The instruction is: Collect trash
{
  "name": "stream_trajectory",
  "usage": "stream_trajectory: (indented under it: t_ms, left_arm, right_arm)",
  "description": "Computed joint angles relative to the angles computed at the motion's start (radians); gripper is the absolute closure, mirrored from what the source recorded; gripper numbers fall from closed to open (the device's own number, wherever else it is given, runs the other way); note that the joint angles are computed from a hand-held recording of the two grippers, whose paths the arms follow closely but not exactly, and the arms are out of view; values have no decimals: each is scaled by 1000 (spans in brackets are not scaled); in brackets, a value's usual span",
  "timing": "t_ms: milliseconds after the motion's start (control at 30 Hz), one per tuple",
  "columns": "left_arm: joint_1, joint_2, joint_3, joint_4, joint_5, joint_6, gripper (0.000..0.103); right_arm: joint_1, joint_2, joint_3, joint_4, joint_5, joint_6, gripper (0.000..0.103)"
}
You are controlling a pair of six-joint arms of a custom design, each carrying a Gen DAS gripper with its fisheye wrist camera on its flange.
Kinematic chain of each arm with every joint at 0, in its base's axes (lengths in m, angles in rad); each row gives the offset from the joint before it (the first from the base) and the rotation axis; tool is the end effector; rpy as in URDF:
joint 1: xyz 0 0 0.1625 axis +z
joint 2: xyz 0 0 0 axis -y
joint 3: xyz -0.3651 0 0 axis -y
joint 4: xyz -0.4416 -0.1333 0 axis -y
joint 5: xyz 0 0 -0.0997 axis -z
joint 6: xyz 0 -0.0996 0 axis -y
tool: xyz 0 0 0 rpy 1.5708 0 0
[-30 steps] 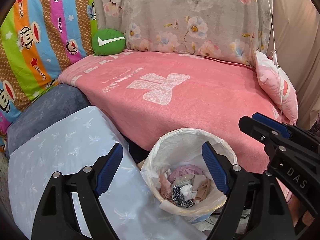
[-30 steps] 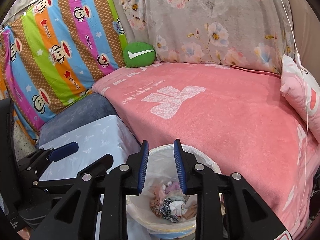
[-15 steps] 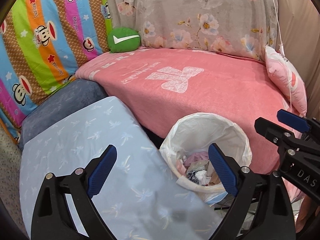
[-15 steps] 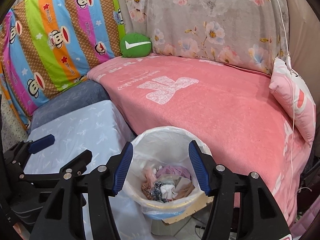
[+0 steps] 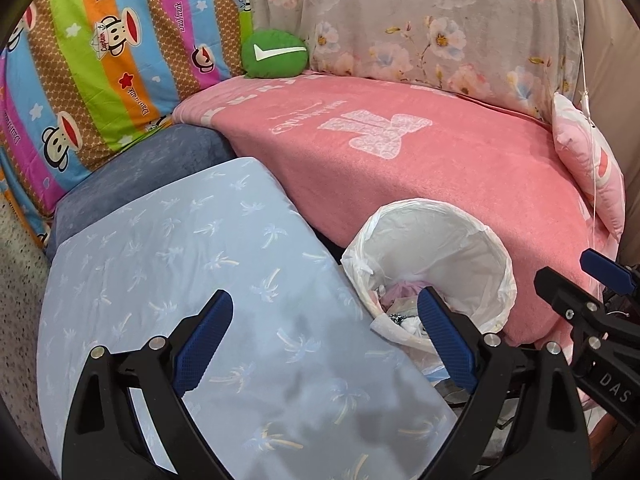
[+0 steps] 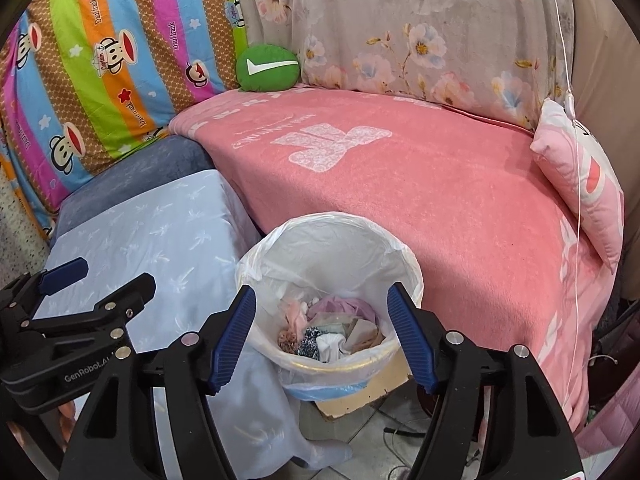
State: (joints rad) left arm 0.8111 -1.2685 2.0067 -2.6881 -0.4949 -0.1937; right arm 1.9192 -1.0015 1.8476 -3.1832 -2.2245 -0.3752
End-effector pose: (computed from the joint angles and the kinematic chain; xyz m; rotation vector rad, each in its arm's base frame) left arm -0.2155 -0.5477 0.2068 0.3659 2.1440 -0.9600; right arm 0.2787 -0.5544 0.1516 0.5267 -2.2906 0.9280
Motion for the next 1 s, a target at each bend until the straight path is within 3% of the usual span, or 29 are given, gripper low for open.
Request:
stream_trajectory:
  t_ms: [300,567,1000]
  left_arm:
    - [3,-8,4,80,3,-47,13]
    - [6,6,-10,127,0,-63,11]
    - [13,21,-35,197,-13,-126,10]
  right_arm:
    - [-7,5,5,5,-17,9,33]
    - [-17,4,-2,17,-25,7,19]
    - [-24,-6,3,53,-33,-12,10]
